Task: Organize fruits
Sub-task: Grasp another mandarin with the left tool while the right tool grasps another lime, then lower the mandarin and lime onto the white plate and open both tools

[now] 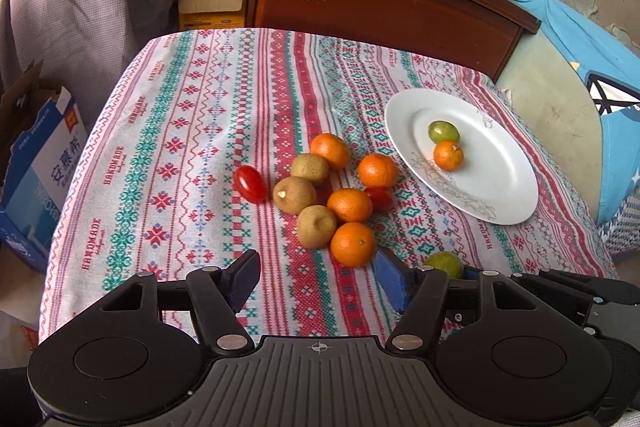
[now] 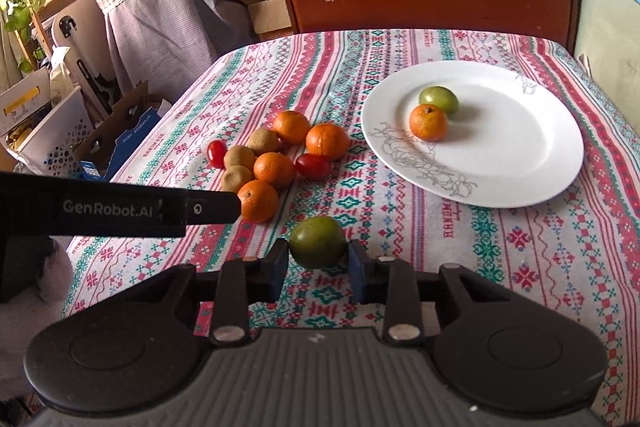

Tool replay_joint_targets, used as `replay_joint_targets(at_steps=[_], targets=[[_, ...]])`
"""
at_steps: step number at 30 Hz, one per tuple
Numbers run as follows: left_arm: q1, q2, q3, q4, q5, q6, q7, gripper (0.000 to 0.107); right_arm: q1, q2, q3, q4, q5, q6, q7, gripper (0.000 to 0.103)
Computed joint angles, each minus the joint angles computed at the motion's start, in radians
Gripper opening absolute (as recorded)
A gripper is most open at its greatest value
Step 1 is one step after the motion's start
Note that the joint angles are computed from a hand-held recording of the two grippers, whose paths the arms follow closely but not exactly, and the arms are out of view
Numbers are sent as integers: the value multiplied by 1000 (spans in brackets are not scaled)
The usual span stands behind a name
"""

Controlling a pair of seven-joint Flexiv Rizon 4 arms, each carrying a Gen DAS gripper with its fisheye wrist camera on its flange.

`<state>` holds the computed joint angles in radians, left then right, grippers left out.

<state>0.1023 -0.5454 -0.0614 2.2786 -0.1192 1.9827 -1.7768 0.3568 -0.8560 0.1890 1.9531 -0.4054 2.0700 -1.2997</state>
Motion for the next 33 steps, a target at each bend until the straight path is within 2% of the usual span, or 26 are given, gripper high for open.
replay_joint_targets(at_steps=[2,5,8,11,20,23,28,33], targets=[[7,-11,-12,-10,8,2,-3,59,8,4,-12,1,17,-1,1,32],[16,-31,-26,-28,13,-3,-7,46,10,6,-18,0,34,-5,8,32],[19,-50,-36,-45,21,-5,-7,39,10,6,-19,-1,44,-7,10,32],[2,-70,-29,-64,19,4,0,38,4,5,-13,-2,40,-12,14,32],[-113,-93,61,-95,-65,10,55,36,-11,-5,3,-17,31,-28,39,34],[-109,-98,56,-95,-73,20,62,34,-8,-7,1,-19,34,-28,45,34],[-118,-102,61,-93,-90,33,75,26,-19,-13,11,-27,24,-29,61,34],[-115,-100,57,-87,-95,41,76,26,-19,-18,9,-28,19,-18,66,32]])
